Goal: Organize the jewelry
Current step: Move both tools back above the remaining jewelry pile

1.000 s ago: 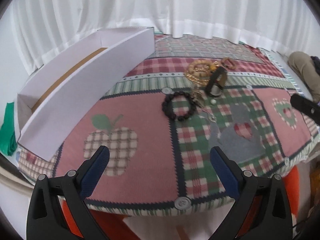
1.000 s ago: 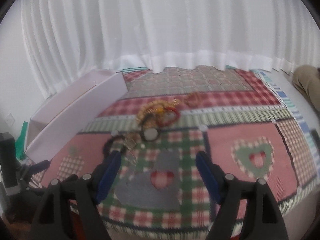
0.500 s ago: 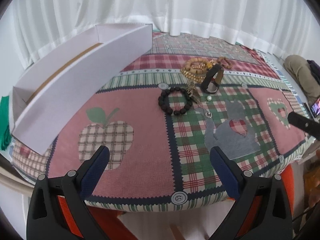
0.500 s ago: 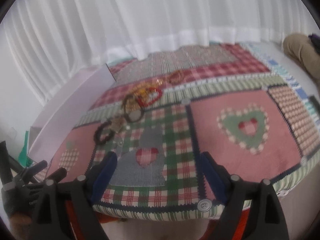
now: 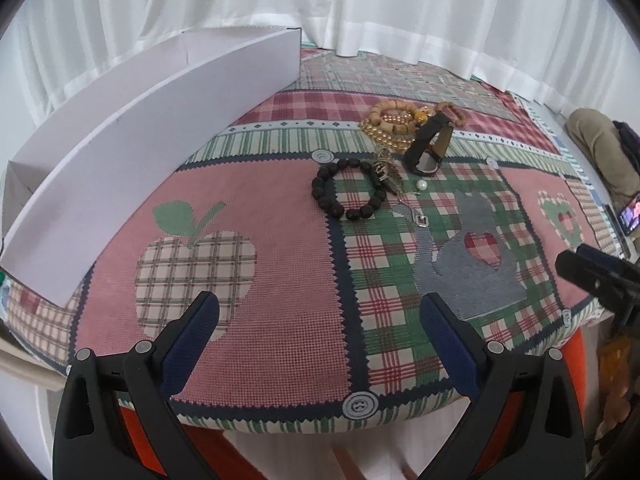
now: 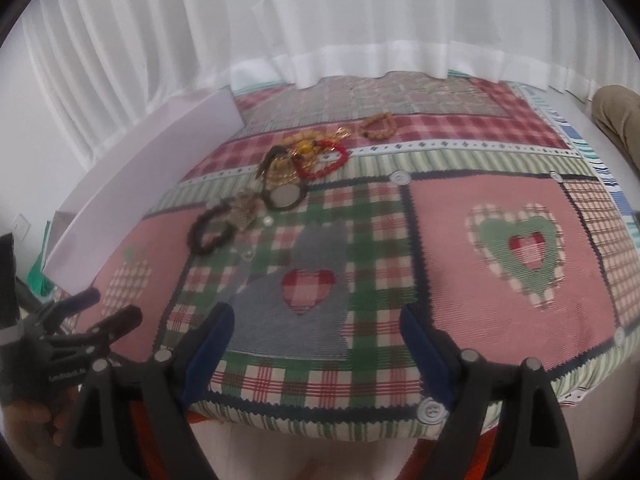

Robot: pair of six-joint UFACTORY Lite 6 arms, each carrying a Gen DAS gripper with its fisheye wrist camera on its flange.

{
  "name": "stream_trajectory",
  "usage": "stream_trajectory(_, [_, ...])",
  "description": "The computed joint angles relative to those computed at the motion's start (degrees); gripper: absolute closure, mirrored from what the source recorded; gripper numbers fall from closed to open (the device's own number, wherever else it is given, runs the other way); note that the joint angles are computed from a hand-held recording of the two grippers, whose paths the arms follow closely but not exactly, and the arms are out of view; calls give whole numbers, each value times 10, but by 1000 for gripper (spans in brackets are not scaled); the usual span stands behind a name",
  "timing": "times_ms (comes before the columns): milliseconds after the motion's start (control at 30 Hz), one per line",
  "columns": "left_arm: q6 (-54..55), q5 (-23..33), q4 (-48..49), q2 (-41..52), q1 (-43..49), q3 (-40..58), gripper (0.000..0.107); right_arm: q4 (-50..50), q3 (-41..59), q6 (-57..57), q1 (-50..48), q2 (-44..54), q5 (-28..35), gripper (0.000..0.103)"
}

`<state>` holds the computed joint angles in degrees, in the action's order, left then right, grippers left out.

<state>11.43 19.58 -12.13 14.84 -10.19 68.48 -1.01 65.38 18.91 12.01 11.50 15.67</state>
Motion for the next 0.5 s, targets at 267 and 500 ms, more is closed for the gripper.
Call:
stream_trajectory(267, [-9, 1, 13, 24, 0, 24, 7, -12, 6, 13, 11, 20, -6, 17])
stream_trajectory(500, [19, 3, 0, 47, -13, 50, 7, 7, 7, -5, -1, 25, -11, 17])
